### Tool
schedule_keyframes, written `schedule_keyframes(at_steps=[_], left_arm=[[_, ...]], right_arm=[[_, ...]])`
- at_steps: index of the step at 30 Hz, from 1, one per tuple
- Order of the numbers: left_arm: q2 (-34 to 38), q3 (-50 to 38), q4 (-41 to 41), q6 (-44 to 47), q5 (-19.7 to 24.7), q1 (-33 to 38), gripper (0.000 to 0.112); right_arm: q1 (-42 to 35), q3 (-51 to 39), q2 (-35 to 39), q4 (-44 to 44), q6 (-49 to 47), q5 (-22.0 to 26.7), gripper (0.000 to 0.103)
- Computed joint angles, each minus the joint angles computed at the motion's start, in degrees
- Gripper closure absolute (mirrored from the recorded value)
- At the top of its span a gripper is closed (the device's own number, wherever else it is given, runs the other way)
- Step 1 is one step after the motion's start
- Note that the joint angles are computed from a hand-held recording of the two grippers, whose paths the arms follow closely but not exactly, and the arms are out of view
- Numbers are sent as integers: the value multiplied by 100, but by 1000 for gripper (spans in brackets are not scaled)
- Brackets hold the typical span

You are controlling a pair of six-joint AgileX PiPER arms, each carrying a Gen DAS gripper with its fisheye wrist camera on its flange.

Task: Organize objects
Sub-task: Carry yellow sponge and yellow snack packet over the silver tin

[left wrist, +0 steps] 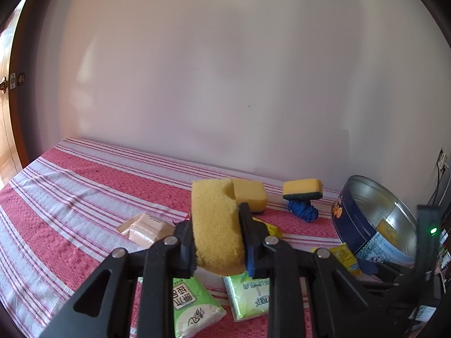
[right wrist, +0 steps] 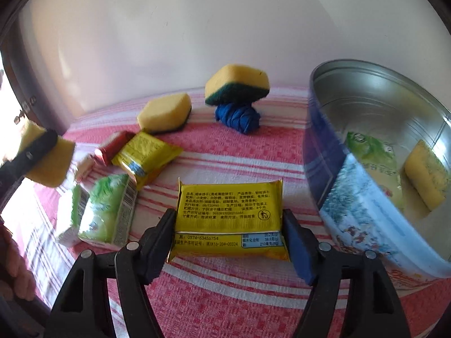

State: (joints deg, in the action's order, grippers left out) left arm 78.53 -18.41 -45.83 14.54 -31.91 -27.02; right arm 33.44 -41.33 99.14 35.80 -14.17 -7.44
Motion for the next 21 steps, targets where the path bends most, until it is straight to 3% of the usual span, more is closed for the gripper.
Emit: schedule_keyframes(at_steps=[2, 6, 10, 13, 19, 21], left_arm=[[22, 15, 68, -52, -49, -41, 88], [76, 27, 1, -57, -184, -218, 88], [135, 0, -403, 110, -380, -578, 88], [205, -104, -1189, 598, -663, -1087, 88], [598, -588, -2505, 1461, -1107, -2034, 88], [693, -730, -2814, 1698, -1310, -2344, 88]], right_arm=[[30, 284, -363, -458, 500, -284, 28], [294, 825, -1138, 727, -578, -1040, 28], [336, 1181, -1702, 879, -729, -1384, 28], [314, 1127, -1728, 1055, -946, -1467, 28], [-123, 1321, -1916, 424, -358, -1320, 28], [-212, 1538, -2276, 547, -528, -1211, 28]])
